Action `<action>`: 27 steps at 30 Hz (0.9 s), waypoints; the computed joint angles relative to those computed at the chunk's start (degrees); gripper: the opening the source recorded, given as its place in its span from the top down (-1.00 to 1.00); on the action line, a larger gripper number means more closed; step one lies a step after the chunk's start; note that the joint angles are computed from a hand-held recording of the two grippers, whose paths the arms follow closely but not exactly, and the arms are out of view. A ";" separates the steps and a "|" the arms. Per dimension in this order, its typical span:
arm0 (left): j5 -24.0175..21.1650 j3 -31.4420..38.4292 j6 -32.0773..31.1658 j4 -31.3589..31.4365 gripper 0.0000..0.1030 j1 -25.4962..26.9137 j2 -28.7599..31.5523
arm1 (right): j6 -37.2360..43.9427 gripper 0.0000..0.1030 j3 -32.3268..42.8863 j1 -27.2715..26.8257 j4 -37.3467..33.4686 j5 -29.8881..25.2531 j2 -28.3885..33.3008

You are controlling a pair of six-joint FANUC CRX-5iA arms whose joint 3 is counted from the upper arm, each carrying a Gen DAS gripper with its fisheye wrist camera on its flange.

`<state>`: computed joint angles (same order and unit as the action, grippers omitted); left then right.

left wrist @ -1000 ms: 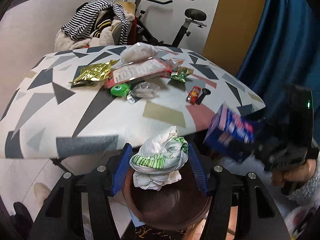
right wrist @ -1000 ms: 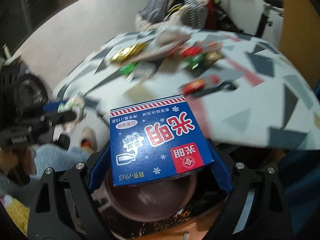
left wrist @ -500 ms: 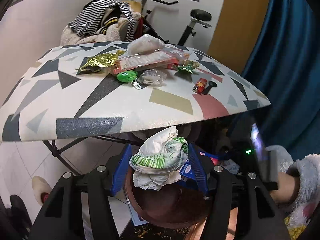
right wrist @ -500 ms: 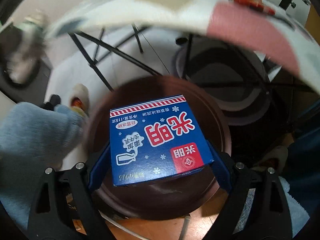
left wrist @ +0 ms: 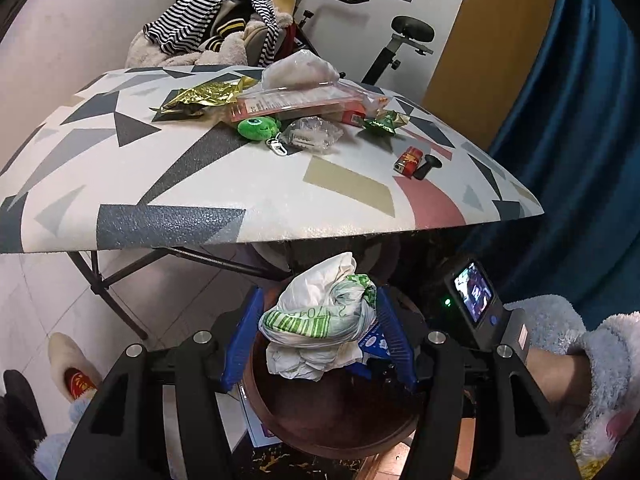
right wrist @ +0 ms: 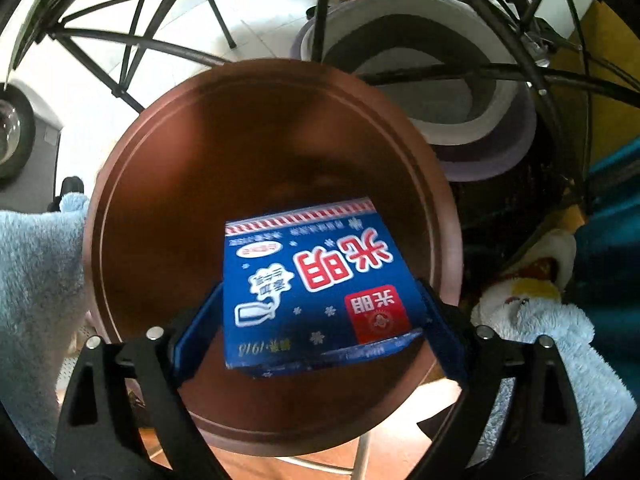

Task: Collect trash
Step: 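Open the right gripper to drop the carton into the bin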

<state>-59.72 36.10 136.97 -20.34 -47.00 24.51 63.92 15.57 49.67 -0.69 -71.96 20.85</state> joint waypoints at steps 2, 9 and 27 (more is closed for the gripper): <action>-0.01 -0.02 -0.08 0.13 -0.11 0.04 0.01 | -0.35 -0.83 -0.40 -0.52 -1.05 0.97 -1.00; -1.24 1.44 -2.25 0.75 -0.11 -0.24 1.07 | -3.82 -0.89 -5.90 -0.69 1.53 9.23 -8.79; -8.77 8.48 -12.40 9.79 -0.11 1.69 8.90 | -8.15 -0.89 -9.86 -3.09 2.37 14.48 -13.21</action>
